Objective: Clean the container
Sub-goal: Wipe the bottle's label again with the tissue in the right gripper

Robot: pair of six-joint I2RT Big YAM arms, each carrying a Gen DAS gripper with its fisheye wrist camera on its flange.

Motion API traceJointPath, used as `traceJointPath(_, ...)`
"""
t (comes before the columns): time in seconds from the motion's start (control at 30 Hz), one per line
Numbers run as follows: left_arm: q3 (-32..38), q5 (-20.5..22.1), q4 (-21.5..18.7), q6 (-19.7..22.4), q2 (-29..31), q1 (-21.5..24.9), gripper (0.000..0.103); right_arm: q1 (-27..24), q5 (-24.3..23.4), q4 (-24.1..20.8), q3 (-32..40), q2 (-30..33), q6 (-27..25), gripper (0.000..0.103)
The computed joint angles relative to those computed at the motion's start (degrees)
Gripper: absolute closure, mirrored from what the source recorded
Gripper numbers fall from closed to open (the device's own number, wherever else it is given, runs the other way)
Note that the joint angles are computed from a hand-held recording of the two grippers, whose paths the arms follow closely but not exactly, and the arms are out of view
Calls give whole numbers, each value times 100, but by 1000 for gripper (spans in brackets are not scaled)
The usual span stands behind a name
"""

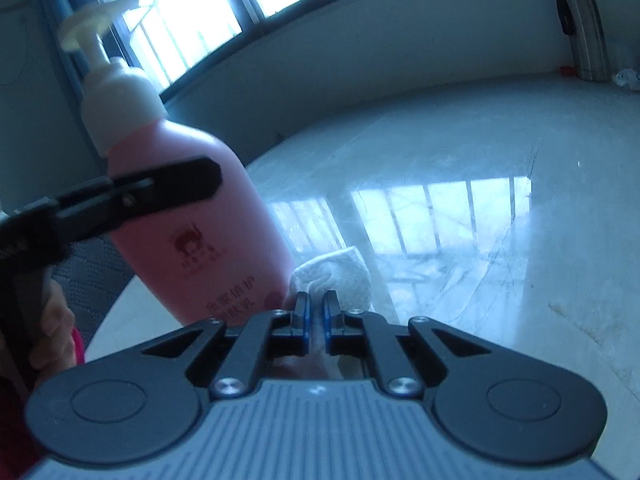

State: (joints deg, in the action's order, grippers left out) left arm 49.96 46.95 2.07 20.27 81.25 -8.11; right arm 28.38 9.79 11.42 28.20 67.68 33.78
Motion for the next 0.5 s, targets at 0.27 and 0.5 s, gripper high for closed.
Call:
traceJointPath(0.27, -41, 25, 173, -135, 20, 9, 48, 303, 308, 485, -264, -563, -165, 95)
traceJointPath(0.5, -99, 61, 357, -261, -4, 27, 49, 354, 229, 824, -329, -660, -326, 96)
